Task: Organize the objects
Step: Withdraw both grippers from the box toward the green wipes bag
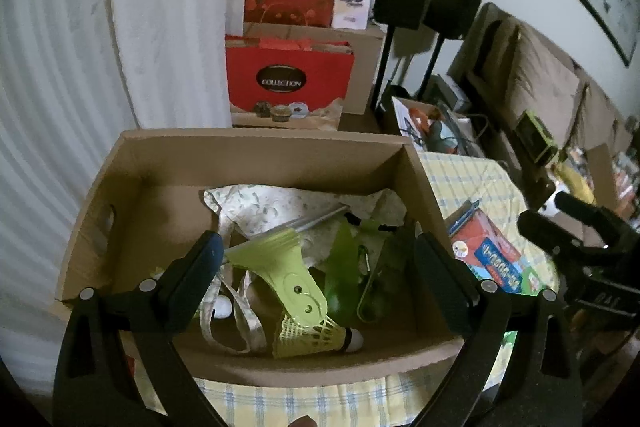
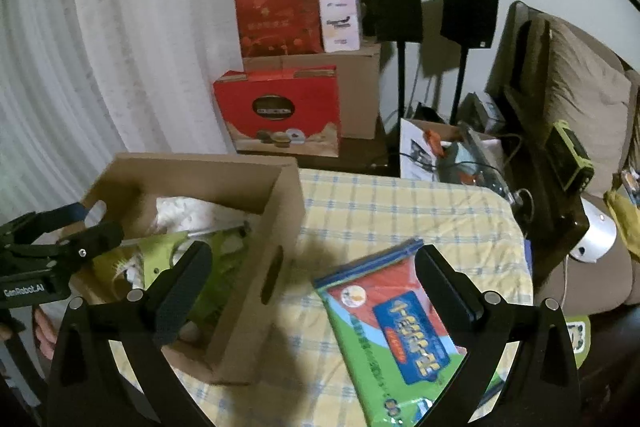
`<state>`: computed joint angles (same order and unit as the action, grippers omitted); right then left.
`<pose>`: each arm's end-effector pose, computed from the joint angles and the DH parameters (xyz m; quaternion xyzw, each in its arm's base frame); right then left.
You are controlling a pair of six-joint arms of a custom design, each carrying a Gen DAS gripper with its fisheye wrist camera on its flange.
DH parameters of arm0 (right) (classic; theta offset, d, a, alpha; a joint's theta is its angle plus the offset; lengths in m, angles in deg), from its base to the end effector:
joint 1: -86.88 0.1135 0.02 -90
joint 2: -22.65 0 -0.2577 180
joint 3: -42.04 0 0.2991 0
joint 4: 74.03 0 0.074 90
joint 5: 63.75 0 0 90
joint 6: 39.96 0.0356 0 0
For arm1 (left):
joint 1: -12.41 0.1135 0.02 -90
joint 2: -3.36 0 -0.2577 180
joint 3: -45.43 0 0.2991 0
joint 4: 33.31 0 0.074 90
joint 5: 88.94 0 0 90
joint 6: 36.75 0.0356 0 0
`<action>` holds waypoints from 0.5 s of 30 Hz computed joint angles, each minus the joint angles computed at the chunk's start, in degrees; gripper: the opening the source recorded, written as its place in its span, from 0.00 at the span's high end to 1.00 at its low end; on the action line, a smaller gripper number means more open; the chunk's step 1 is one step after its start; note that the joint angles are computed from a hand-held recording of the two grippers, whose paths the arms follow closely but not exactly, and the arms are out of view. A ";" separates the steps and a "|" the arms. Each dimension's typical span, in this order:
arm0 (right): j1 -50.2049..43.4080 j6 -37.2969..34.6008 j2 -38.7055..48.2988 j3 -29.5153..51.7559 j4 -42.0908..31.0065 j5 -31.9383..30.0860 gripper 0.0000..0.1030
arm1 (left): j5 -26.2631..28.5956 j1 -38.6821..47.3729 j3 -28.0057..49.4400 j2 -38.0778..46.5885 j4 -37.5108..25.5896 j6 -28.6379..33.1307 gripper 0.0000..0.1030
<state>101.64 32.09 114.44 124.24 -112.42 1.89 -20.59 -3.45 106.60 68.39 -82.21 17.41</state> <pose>0.3775 0.1146 0.2422 -0.3295 0.8543 0.1871 0.3558 0.2676 -0.0624 0.2417 -0.2205 0.9063 0.0234 0.3598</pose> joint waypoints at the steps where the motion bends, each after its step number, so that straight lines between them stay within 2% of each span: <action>1: -0.56 -0.27 -0.17 -0.15 -0.14 -0.15 0.01 | -1.08 -1.00 0.24 0.18 -0.30 0.02 0.06; 7: -4.71 -2.12 -1.92 -2.22 -0.33 -0.98 0.01 | -6.02 -6.02 1.35 2.01 -1.50 -1.12 0.06; 15: -9.46 -3.21 -3.50 -5.01 1.29 -1.92 0.01 | -5.87 -9.65 0.78 2.53 0.48 -4.08 0.06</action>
<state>92.18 28.88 110.93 119.24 -111.13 -0.03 -26.47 -13.10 107.37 70.92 -81.73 13.33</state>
